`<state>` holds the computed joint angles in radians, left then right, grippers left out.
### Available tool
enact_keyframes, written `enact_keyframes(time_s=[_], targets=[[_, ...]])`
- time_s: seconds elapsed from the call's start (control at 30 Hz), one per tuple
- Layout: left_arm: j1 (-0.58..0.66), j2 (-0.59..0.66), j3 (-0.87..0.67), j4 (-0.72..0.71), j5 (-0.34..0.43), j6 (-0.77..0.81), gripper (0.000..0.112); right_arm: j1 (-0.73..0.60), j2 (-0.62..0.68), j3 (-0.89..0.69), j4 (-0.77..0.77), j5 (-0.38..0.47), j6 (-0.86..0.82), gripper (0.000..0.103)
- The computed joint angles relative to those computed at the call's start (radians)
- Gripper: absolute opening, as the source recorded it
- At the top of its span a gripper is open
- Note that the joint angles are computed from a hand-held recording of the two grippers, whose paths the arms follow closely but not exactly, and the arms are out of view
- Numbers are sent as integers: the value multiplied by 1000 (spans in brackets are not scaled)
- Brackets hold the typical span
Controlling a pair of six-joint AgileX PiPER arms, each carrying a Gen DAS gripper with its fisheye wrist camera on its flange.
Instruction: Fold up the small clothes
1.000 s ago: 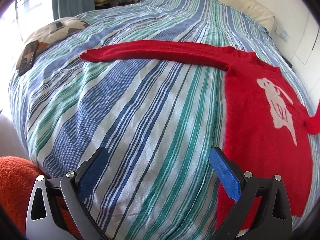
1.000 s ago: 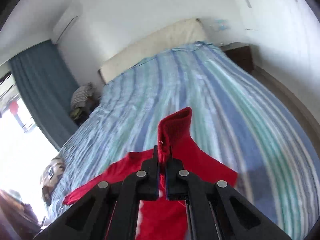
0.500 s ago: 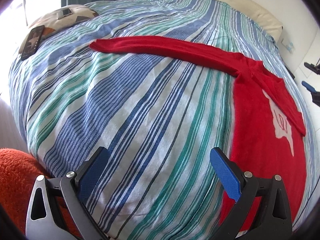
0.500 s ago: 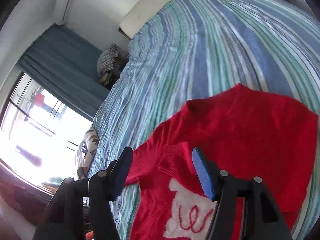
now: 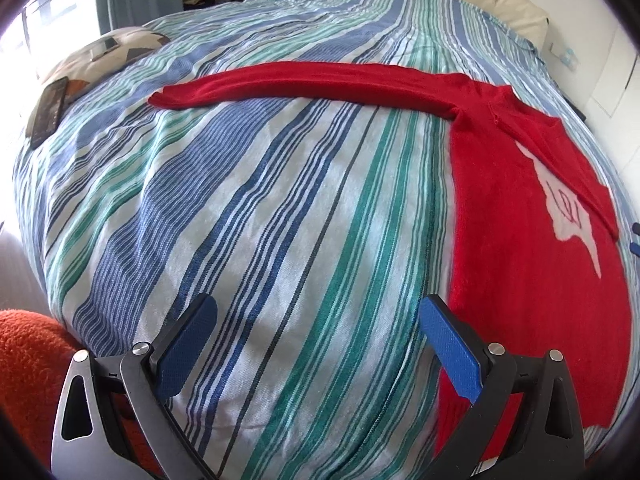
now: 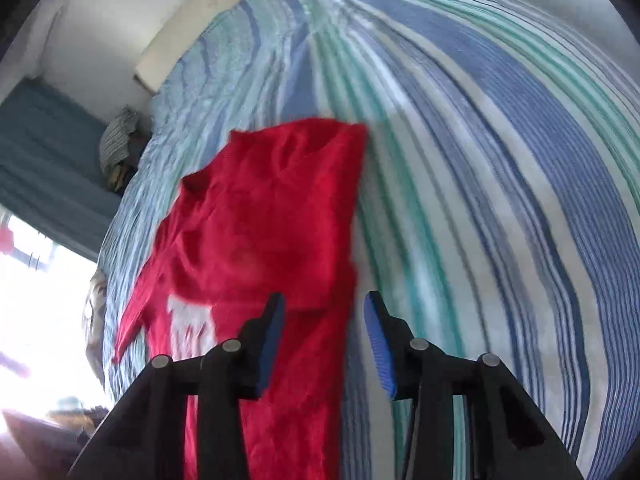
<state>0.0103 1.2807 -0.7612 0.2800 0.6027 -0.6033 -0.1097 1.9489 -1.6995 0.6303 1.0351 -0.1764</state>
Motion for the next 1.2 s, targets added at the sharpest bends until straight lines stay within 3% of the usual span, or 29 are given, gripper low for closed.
enact_keyframes(time_s=[0.17, 0.3, 0.4, 0.57, 0.63, 0.73, 0.87, 1.2], targets=[[-44, -6, 7, 76, 11, -60, 102, 87, -197, 326, 73, -31, -193, 52], [-30, -26, 17, 61, 14, -32, 102, 95, -382, 649, 77, -205, -251, 51], [3, -36, 19, 26, 12, 0, 102, 130, -546, 802, -66, -363, -103, 52], [16, -30, 13, -11, 7, 14, 102, 166, -765, 918, -129, -386, -15, 53], [-7, -23, 11, 9, 10, -8, 102, 207, -824, 955, -214, -430, 88, 59], [-49, -15, 13, 58, 19, -47, 102, 217, -856, 991, -331, -464, 255, 61], [-80, -17, 19, 109, 28, -80, 102, 49, -867, 1021, -150, -426, 111, 61], [-29, 20, 15, 38, 12, -22, 102, -20, -837, 1041, -74, -417, 37, 61]])
